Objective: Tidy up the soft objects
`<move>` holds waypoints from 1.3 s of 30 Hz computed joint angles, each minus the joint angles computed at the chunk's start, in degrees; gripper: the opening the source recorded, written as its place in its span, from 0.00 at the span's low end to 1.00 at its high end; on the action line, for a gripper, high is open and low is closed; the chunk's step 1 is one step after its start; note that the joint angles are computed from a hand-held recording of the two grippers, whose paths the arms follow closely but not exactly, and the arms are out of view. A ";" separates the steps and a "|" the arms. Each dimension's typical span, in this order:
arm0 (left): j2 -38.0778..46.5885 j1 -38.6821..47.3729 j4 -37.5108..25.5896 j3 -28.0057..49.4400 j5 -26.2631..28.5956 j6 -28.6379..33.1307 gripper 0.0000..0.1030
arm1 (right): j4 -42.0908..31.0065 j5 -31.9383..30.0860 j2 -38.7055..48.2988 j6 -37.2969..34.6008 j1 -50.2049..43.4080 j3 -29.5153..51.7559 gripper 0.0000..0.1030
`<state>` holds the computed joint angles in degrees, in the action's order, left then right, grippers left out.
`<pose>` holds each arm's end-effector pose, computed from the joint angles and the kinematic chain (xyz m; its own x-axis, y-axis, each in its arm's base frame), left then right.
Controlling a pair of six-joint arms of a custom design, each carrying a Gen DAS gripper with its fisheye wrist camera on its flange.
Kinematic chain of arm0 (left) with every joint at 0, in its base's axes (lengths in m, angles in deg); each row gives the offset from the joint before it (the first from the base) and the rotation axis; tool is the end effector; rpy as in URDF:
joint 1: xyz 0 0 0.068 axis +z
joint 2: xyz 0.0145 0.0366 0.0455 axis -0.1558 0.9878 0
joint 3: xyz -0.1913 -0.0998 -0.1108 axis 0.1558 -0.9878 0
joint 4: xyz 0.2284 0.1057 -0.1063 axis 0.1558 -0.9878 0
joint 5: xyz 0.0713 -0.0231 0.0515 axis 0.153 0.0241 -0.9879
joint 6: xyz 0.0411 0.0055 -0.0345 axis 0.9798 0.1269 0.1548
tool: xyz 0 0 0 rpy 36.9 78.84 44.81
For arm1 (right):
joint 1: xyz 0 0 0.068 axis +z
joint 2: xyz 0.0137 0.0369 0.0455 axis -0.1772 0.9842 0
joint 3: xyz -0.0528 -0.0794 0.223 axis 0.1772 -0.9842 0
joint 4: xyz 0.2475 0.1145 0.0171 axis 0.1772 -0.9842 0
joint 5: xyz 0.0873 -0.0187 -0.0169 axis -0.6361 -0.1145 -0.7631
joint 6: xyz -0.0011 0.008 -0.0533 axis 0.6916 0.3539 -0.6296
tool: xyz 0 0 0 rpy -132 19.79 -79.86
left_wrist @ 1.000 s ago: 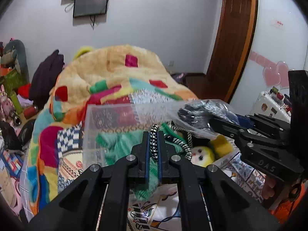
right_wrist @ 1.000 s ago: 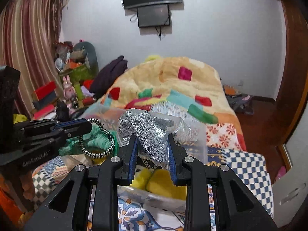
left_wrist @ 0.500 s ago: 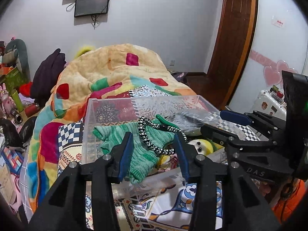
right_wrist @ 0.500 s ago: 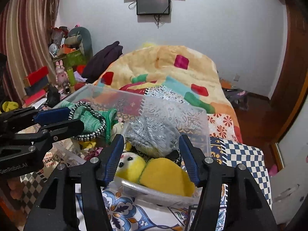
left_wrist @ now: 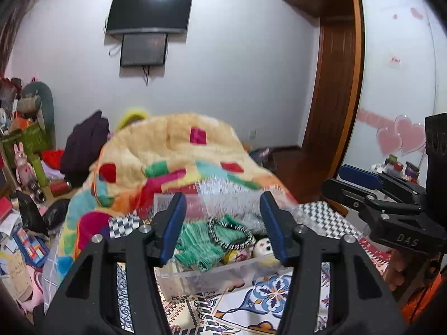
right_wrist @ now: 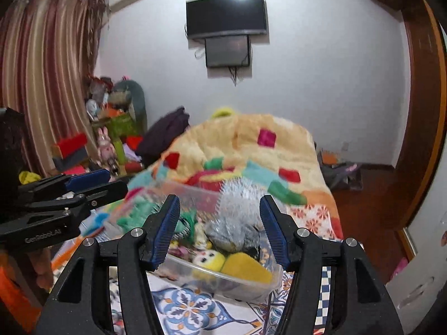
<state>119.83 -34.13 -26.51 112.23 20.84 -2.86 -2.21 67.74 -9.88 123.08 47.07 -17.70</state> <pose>0.3095 -0.1604 0.1631 -0.3397 0.2247 -0.9133 0.7284 0.6772 -0.1043 0.1546 0.1870 0.2302 -0.4300 0.1267 -0.8939 0.1730 0.9833 0.0561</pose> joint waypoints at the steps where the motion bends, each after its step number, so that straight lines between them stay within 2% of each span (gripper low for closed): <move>1: -1.34 0.04 0.63 -1.01 -0.05 -0.07 0.55 | -0.61 1.38 -0.53 0.44 1.20 0.38 0.54; 5: -6.81 0.44 3.72 -5.53 0.25 -0.76 0.70 | -1.88 5.40 -0.94 1.70 4.67 1.53 0.61; 8: -10.04 0.68 4.70 -7.94 1.05 -0.95 0.74 | -4.52 8.74 0.20 4.34 7.27 3.23 0.70; 12: -12.78 1.08 5.92 -10.14 1.56 -1.35 0.85 | -7.06 11.77 1.25 7.61 9.23 4.18 0.82; 18: -14.72 0.96 7.71 -12.49 0.97 -1.64 0.96 | -6.30 12.24 1.24 8.74 9.40 3.03 0.88; 22: -14.86 0.91 8.19 -13.17 1.26 -1.33 0.98 | -6.76 13.01 2.41 10.01 9.92 3.12 0.93; 29: -14.53 1.17 7.94 -13.46 1.60 -1.79 0.99 | -9.45 14.57 2.89 13.07 11.94 3.49 0.95; 39: -13.91 0.96 8.27 -13.48 0.94 -1.56 0.99 | -9.68 14.59 2.53 13.64 12.26 3.09 0.96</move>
<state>105.92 -33.17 -18.24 98.75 21.77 -4.41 -11.89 82.33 -7.35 136.72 59.34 -14.61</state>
